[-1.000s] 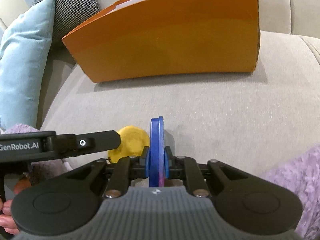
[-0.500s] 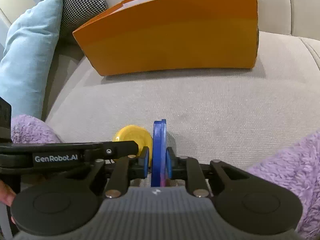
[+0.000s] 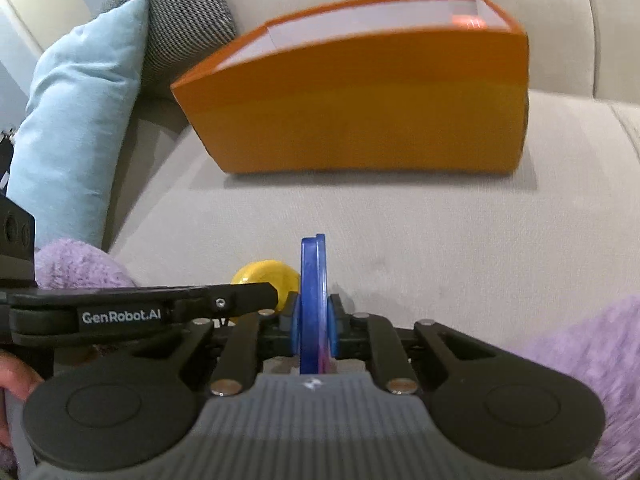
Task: Organize rigid objects
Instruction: 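Carry the tape measure and blue tin over the orange box with both grippers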
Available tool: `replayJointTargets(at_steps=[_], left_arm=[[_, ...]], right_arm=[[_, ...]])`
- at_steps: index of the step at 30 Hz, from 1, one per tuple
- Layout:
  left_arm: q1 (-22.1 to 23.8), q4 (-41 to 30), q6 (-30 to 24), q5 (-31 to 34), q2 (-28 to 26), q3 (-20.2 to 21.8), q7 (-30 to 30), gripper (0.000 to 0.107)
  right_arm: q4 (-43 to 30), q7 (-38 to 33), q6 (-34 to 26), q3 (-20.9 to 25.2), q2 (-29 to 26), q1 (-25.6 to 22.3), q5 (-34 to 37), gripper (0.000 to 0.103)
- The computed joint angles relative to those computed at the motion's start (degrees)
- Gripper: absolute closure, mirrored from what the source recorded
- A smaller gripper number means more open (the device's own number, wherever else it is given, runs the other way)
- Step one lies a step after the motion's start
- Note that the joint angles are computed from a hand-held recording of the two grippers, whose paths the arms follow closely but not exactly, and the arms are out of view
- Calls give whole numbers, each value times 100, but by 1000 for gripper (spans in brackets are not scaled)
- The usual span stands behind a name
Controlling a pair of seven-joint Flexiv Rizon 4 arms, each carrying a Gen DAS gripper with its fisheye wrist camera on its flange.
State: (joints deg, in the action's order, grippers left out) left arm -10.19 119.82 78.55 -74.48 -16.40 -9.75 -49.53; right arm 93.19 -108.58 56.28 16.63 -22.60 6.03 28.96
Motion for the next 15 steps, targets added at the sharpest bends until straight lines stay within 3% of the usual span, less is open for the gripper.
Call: replayJointTargets(at_steps=[9, 13, 15], left_arm=[[219, -943, -201, -358, 64, 97, 547, 85], [475, -1724, -379, 534, -306, 198, -23, 85], [582, -2150, -529, 1322, -601, 301, -553, 85]], right_arm=[[-1222, -839, -297, 50, -170, -241, 271, 89], [-2150, -813, -393, 9, -583, -277, 376, 89], [-2629, -699, -423, -63, -900, -175, 208, 89]])
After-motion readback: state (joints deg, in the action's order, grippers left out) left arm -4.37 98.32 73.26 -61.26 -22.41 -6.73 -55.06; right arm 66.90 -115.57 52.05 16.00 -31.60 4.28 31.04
